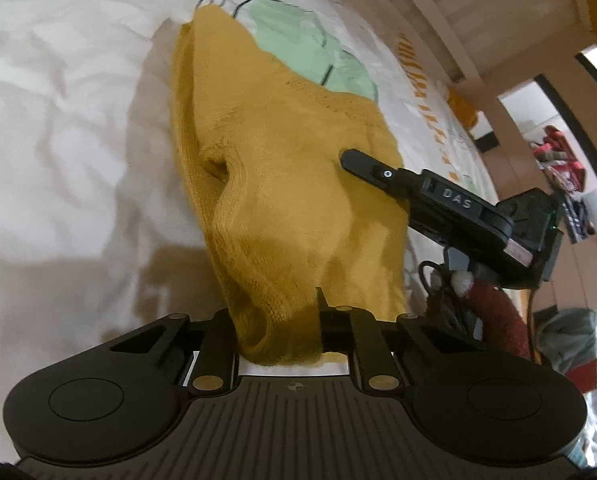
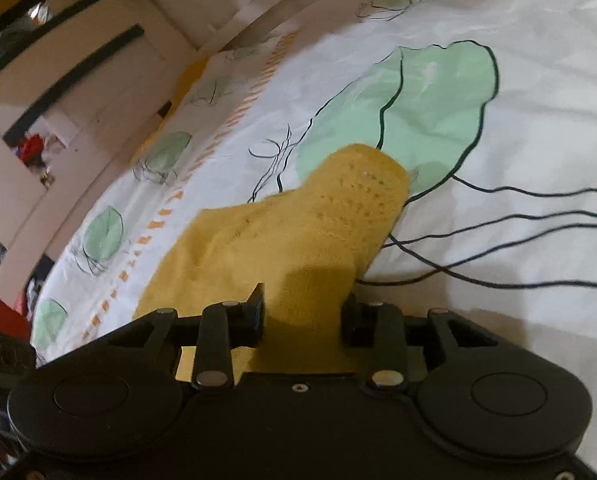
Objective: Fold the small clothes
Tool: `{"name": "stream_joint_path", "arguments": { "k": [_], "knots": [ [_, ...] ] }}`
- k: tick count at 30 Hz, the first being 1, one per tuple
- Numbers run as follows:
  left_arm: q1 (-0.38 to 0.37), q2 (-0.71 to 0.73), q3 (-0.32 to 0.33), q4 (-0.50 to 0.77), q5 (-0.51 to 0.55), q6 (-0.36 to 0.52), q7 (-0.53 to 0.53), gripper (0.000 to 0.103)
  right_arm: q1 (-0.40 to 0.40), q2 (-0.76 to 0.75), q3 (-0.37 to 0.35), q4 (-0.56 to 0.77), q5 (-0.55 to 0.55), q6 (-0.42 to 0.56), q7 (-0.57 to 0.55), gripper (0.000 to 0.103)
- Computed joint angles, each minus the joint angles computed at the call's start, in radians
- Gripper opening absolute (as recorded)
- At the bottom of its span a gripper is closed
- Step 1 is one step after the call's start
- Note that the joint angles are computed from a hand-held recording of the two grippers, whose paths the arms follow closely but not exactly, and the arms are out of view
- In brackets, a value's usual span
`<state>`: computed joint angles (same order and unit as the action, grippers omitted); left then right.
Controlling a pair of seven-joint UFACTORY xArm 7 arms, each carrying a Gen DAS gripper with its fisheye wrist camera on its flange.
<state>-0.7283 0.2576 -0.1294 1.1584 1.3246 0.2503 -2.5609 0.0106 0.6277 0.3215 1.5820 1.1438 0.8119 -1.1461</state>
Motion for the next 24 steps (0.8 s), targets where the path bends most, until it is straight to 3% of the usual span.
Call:
{"name": "stream_joint_path", "arguments": {
  "k": [7,11,20,24],
  "knots": [
    [-0.034,-0.003,-0.020,0.038,0.075,0.006,-0.079,0.015,-0.001,-0.147,-0.031,-0.143,0.016,-0.040,0.037,0.042],
    [-0.075,0.021,-0.058,0.078,0.010,0.056,-0.007,0.015,-0.002,-0.259,-0.076,-0.263,0.011,-0.018,0.056,0.042],
    [-0.208,0.079,-0.062,0.155,-0.075,0.149,0.061,0.015,0.004,-0.513,-0.207,-0.543,-0.023,0.061,0.064,0.042],
    [-0.249,0.121,-0.068,0.198,-0.211,0.248,0.179,0.020,0.006,-0.563,-0.255,-0.622,-0.003,0.032,0.061,0.042]
  ]
}}
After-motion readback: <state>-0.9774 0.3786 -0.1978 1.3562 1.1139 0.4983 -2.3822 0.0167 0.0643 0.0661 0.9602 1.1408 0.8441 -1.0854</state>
